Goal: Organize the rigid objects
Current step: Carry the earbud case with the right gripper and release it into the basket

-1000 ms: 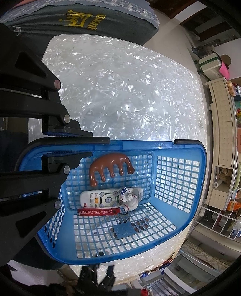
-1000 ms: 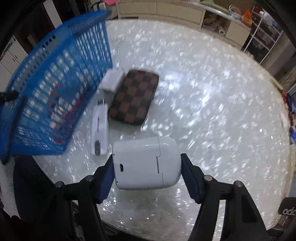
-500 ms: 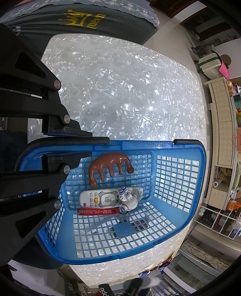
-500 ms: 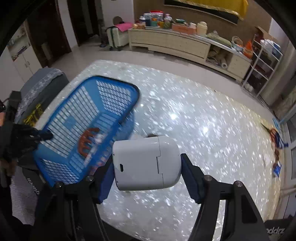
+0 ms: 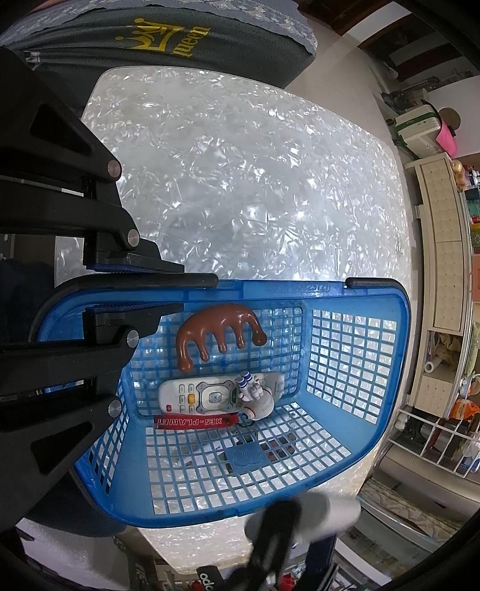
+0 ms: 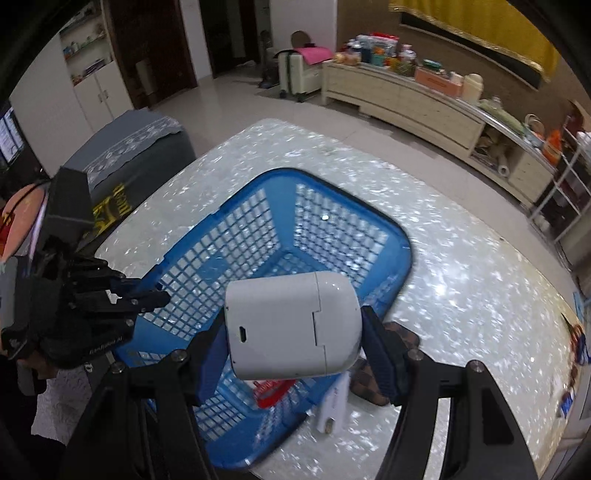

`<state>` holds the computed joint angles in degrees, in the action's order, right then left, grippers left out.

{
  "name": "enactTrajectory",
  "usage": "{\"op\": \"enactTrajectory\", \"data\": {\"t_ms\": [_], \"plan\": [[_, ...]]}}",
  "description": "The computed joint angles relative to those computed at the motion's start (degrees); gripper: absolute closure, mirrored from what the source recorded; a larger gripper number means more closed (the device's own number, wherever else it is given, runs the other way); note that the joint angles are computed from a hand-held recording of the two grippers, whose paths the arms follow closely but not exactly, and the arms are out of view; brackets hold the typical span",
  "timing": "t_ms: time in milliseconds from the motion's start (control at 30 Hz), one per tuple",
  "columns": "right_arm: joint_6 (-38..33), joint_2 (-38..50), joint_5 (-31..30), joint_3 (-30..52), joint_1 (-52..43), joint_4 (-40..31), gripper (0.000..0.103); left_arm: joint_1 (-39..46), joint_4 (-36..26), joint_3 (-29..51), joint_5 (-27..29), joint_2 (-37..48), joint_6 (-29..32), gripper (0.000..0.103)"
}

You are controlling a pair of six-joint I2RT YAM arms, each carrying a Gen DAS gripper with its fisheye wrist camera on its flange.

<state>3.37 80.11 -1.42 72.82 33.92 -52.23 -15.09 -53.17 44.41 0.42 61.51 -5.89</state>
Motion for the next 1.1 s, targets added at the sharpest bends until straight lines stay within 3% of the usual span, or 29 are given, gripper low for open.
{"op": "enactTrajectory", "data": {"t_ms": [433,1100], "plan": [[-1.50,8.51,-1.63,-1.99,2.03,5.41,0.038,0.25,-0.09,-0.15,0.05,-0.30,0.62,0.089],[-2.05,9.33,2.04,-4.24,3.98,8.83,0.037,0.85,0.05,-0.56,0.63,-0.50,1.03,0.089]]}}
